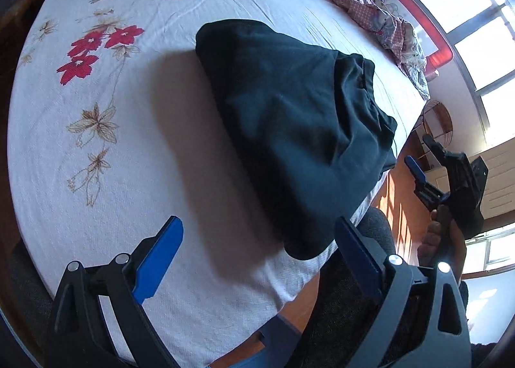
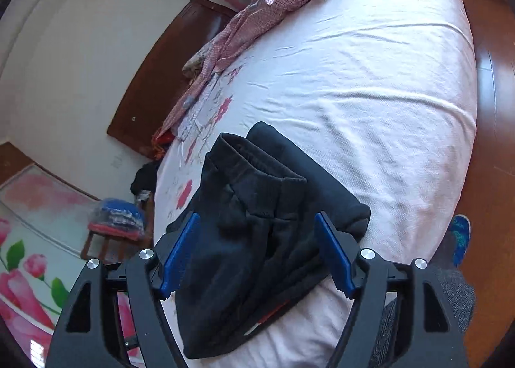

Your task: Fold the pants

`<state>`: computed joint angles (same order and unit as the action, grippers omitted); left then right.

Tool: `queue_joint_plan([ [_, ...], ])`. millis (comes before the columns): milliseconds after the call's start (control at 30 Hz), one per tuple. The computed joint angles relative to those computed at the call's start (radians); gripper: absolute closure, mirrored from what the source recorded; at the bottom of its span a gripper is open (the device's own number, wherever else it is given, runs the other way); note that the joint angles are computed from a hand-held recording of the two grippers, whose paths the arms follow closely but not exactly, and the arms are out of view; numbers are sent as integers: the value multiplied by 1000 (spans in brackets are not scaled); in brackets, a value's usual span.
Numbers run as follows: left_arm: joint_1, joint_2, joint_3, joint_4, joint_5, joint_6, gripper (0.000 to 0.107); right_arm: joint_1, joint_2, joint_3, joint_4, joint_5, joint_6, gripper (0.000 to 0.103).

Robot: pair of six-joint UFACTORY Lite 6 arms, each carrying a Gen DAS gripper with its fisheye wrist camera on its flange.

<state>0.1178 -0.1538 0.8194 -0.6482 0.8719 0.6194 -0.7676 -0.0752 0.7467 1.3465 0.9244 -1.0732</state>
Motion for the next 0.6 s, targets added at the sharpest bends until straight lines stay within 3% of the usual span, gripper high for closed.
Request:
queue_joint_plan([
  [167,-29,-46,-73,-10,-2,11,12,48,-19,-15,-28,-54,5,31],
  [367,-10,-29,-113,-30,4,32,12,194,-47,-34,-85,-266,62,31],
  [400,-5,-24,-113,-37,9,36,12,225,-47,-32,-106,-305,78,35],
  [500,-6,-24,-118,-42,8,38,12,309,-64,-26,-245,-427,155,67],
  [533,-8,-22,-119,-42,7,38,12,291,-51,-18,-228,-396,136,75],
  [600,-10,-16,-121,-46,5,39,12,211,-37,-2,-160,-283,67,81],
])
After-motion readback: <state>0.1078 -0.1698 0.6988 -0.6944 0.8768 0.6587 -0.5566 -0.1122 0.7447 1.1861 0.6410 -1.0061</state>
